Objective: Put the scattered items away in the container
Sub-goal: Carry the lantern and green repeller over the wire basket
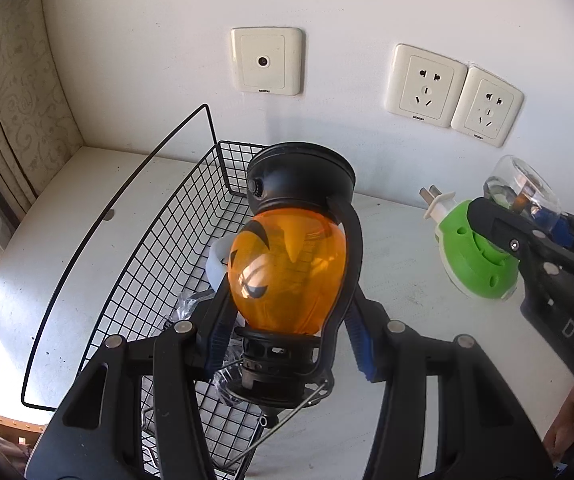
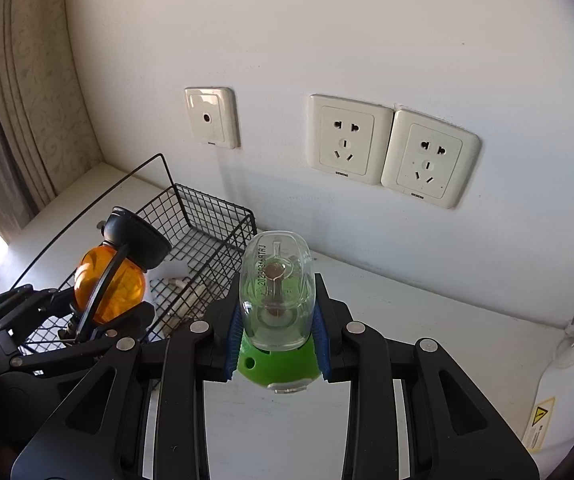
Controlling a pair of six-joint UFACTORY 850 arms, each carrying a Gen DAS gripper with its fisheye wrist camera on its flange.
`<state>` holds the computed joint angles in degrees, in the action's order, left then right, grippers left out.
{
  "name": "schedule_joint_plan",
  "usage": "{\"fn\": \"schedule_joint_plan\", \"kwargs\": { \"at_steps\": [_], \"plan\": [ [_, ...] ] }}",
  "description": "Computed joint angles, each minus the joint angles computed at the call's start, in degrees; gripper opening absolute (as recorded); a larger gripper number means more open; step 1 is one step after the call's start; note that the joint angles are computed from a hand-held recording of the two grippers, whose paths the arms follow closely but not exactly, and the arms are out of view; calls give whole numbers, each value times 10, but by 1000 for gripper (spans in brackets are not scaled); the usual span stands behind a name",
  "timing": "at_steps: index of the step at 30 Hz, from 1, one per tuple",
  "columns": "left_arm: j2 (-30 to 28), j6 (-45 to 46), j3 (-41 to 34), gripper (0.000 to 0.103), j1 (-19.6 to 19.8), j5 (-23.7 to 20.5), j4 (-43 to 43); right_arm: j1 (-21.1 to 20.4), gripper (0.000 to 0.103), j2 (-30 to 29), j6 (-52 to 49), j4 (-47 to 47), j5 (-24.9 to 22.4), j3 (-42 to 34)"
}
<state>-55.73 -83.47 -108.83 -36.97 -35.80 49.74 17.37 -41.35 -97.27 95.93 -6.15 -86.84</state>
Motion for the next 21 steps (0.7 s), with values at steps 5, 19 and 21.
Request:
{"fn": "schedule_joint_plan", "kwargs": {
  "at_steps": [5,19,21],
  "plan": [
    [14,-22,24,46,3,-1,8,7,30,-6,32,-43,-8,-8],
    [41,-71,76,46,12,-3,27,24,30,-22,108,-133,-24,-34],
    [46,-80,84,46,14,-3,30,27,30,-24,122,-150,-26,-38]
  ]
}}
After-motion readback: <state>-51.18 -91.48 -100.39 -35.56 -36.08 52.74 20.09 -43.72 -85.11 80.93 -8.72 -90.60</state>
